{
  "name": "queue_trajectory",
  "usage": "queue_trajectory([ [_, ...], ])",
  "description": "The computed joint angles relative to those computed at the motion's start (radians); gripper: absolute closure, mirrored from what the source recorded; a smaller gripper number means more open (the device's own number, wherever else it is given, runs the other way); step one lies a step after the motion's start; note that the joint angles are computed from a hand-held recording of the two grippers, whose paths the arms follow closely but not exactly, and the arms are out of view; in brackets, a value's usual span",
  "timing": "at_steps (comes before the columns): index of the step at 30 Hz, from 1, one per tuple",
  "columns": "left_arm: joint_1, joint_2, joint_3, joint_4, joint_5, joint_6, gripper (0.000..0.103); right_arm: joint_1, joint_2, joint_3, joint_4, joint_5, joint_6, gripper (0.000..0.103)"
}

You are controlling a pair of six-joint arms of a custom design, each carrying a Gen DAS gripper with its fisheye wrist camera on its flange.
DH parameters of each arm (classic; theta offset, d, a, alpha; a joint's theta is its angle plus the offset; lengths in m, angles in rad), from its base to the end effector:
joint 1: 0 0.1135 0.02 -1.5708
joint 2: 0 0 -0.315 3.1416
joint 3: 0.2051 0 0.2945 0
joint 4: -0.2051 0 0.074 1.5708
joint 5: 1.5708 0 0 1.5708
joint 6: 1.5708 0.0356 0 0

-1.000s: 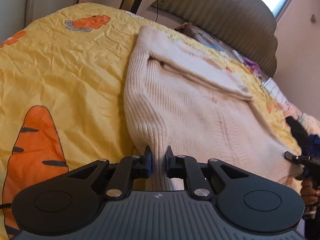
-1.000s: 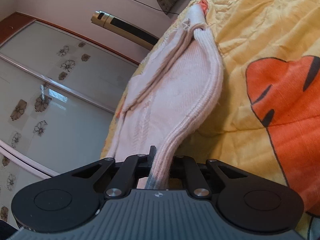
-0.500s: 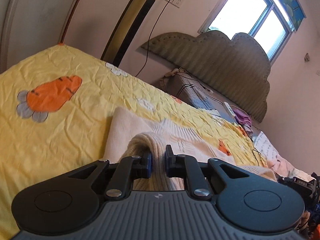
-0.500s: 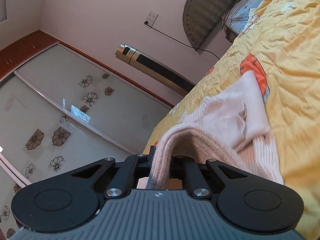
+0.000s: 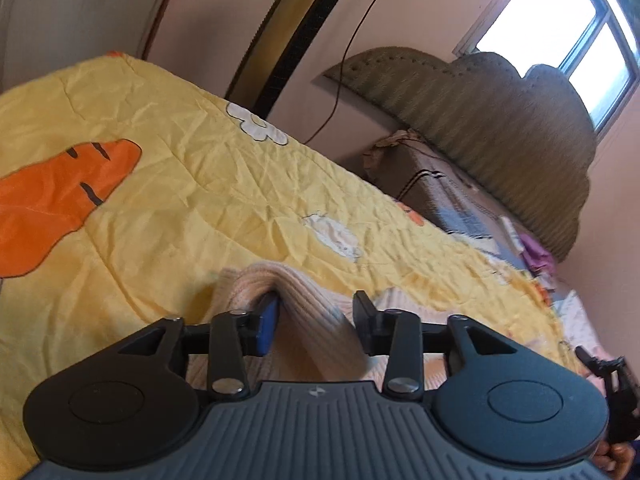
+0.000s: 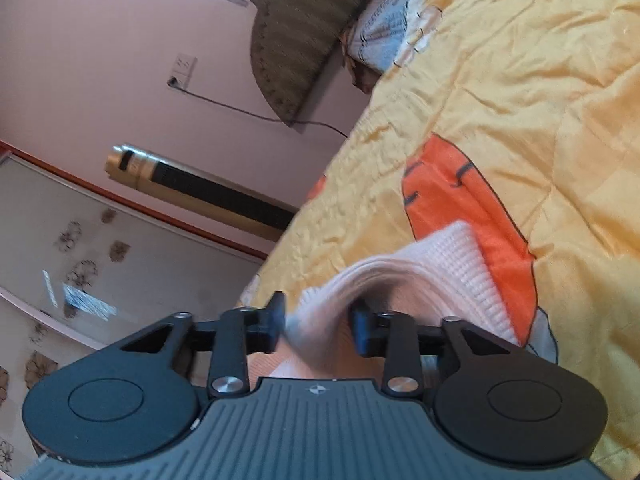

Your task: Fold small clothes

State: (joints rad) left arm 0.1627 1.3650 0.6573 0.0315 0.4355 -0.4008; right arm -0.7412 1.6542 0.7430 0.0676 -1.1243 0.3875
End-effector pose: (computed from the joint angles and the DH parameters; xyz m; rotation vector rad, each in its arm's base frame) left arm 0.2951 0.0332 0.2135 -0.3928 2.2088 -0.6172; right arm 0.2649 -0.1989 0.1695 0.6699 1.9615 1.1150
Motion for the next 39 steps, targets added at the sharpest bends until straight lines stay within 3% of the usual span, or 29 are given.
queue_trajectory([
  [1,0.020,-0.015,-0.004,0.006,0.020,-0.027,0.055,-0.013,-0.011,-0.007,0.043,-0.005,0.015,0.034],
  [3,0.053,-0.060,-0.027,0.023,0.024,-0.068,0.046,-0.028,-0.037,0.014,-0.002,0.025,-0.030,0.032],
  [5,0.075,-0.140,-0.074,0.013,-0.023,-0.097,0.033,-0.058,-0.042,0.044,-0.092,-0.015,-0.110,0.033],
  [9,0.183,-0.392,-0.225,-0.104,-0.019,-0.102,0.033,-0.176,-0.082,0.098,-0.528,-0.060,-0.539,0.032],
  [12,0.388,-0.655,-0.331,-0.303,0.151,-0.063,0.033,-0.350,-0.075,0.134,-0.982,-0.065,-1.053,0.031],
  [14,0.520,-0.739,-0.350,-0.471,0.288,0.016,0.033,-0.477,-0.036,0.144,-1.234,-0.023,-1.336,0.031],
  [17,0.499,-0.802,-0.369,-0.573,0.328,0.045,0.033,-0.618,0.055,0.131,-1.451,0.091,-1.567,0.031],
  [20,0.285,-0.808,-0.404,-0.448,0.199,-0.129,0.032,-0.635,0.056,0.075,-1.458,0.155,-1.612,0.031],
  [23,0.092,-0.676,-0.437,-0.245,0.040,-0.334,0.022,-0.550,-0.031,-0.006,-1.337,0.108,-1.492,0.030],
  [24,0.042,-0.671,-0.453,-0.185,-0.015,-0.387,0.020,-0.509,-0.069,-0.035,-1.253,0.077,-1.391,0.026],
  [27,-0.087,-0.610,-0.435,-0.128,-0.163,-0.445,0.020,-0.401,-0.221,-0.143,-0.893,0.020,-0.907,0.021],
  [28,-0.124,-0.592,-0.427,-0.123,-0.209,-0.442,0.028,-0.365,-0.265,-0.172,-0.795,0.026,-0.786,0.021],
  [29,-0.161,-0.573,-0.408,-0.153,-0.264,-0.414,0.065,-0.336,-0.305,-0.203,-0.707,0.034,-0.688,0.021],
  [30,-0.173,-0.536,-0.391,-0.159,-0.272,-0.378,0.075,-0.313,-0.346,-0.238,-0.622,0.045,-0.605,0.027],
  [32,-0.182,-0.550,-0.378,-0.182,-0.287,-0.367,0.081,-0.260,-0.402,-0.280,-0.523,0.119,-0.523,0.063],
  [33,-0.194,-0.559,-0.363,-0.207,-0.302,-0.352,0.082,-0.248,-0.415,-0.288,-0.510,0.136,-0.512,0.071],
  [36,-0.206,-0.647,-0.327,-0.295,-0.314,-0.301,0.084,-0.247,-0.489,-0.312,-0.480,0.140,-0.467,0.073],
  [39,-0.135,-0.766,-0.279,-0.435,-0.222,-0.253,0.086,-0.276,-0.546,-0.275,-0.579,0.092,-0.526,0.074],
])
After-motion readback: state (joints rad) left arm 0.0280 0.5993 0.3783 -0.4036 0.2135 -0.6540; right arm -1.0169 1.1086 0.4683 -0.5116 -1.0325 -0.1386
